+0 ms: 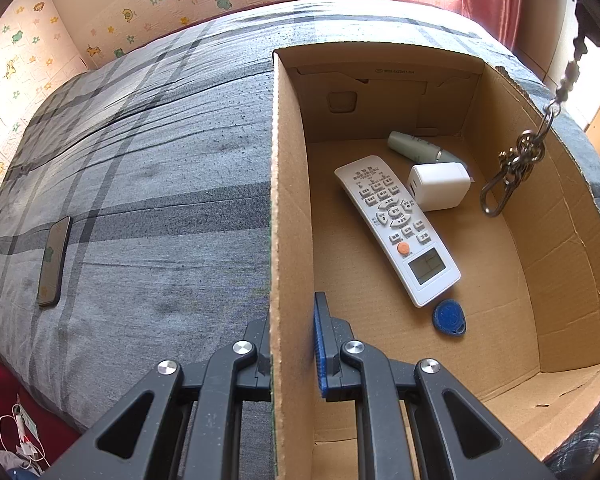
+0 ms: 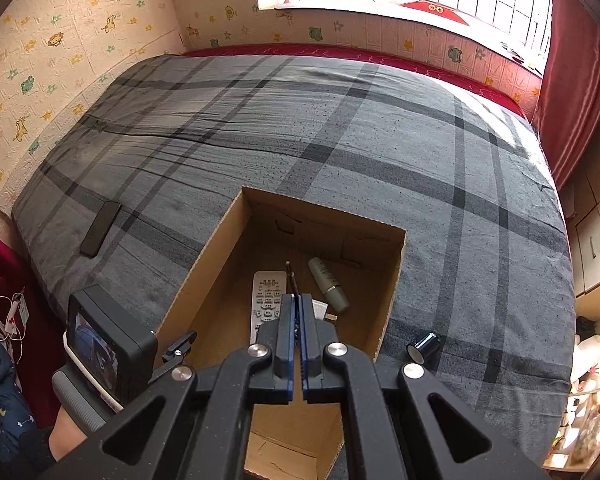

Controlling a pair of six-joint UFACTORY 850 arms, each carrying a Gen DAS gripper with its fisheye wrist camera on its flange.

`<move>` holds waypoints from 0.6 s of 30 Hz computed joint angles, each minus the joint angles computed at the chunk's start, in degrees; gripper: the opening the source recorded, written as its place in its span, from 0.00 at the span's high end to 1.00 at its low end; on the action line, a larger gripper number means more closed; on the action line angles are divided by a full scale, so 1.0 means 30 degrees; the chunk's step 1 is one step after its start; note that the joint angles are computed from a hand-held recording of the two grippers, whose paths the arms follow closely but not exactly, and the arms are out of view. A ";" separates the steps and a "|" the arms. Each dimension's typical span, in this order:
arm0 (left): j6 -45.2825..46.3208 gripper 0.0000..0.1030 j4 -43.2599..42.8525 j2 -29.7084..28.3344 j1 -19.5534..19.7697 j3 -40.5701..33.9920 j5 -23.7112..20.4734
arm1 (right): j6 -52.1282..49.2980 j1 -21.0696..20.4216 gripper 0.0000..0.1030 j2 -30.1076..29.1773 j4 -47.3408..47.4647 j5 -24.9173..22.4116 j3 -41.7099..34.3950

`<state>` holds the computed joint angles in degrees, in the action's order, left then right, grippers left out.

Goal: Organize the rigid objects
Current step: 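Lift the keys with the right gripper and carry them over the box, then lower the keys beside the remote and open the right gripper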

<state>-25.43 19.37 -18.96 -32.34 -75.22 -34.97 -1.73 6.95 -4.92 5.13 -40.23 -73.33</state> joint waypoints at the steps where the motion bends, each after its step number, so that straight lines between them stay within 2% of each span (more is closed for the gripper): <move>1: -0.0022 0.87 0.0014 0.0004 -0.0014 0.0004 0.0000 | 0.0052 0.0019 1.00 -0.0177 -0.0047 -0.0074 0.0046; 18: -0.0044 0.87 0.0024 -0.0060 -0.0024 -0.0007 0.0019 | 0.0280 0.0406 1.00 -0.2621 -0.0012 -0.0449 0.0369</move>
<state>-25.56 19.44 -19.14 -32.41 -75.24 -34.92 -0.89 8.17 -12.79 5.10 -41.57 -72.23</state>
